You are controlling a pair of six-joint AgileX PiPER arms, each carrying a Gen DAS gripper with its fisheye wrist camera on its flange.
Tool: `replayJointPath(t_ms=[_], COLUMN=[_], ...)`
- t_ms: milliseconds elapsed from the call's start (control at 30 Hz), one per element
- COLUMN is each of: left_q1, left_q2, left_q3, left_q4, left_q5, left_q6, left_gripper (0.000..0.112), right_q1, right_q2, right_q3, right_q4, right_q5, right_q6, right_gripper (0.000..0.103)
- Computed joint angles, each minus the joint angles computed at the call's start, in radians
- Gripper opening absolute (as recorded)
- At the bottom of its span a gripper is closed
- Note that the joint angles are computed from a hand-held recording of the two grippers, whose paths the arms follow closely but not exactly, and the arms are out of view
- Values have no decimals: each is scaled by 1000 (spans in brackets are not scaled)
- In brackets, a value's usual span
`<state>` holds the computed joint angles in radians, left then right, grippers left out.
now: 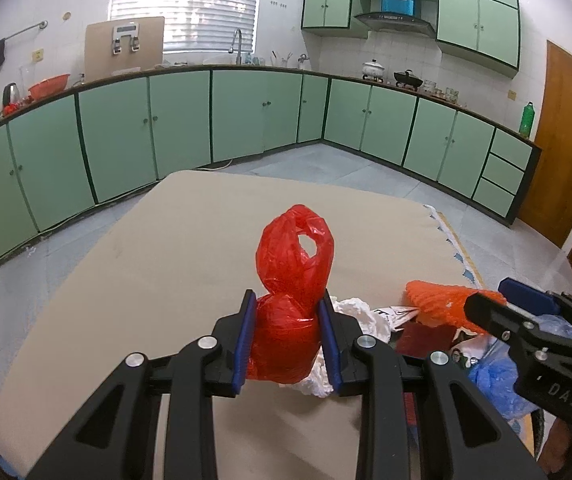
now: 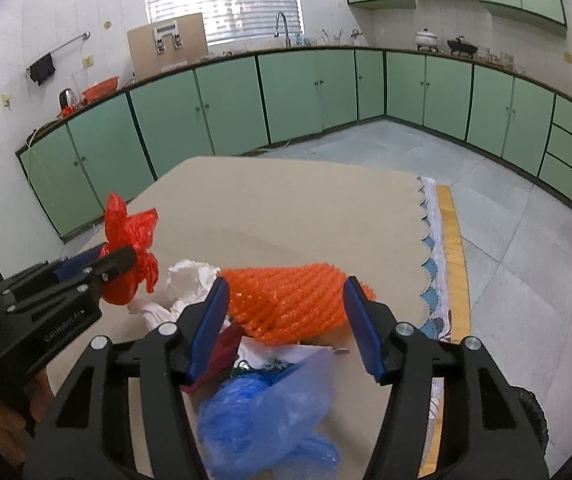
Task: Collect trash
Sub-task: 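Grasp the orange foam mesh with the right tool, then carry the red bag and orange mesh in both tools over the trash bin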
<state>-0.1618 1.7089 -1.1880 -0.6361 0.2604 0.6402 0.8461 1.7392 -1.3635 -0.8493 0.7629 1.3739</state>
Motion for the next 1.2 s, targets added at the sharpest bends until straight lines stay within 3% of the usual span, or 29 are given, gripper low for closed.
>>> replayJointPath(t_ms=[100, 200, 267, 900, 1200], left_q1=[-7, -12, -13, -75, -202], left_q2=[-4, -9, -9, -141, -204], left_q3=[15, 19, 10, 43, 78], left_q4=[1, 20, 39, 2, 48], left_q5=[-11, -13, -7, 9, 8], left_q6=[-7, -25, -43, -12, -77], left_gripper=[30, 30, 30, 30, 30], right_q1=[-12, -21, -17, 78, 188], right_q2=[8, 7, 0, -219, -376], right_q3=[-7, -6, -4, 101, 230], right_q4=[47, 94, 98, -116, -178], right_q5=[-7, -17, -13, 66, 228], right_q6=[-36, -79, -89, 92, 214], right_gripper=[45, 27, 7, 5, 5])
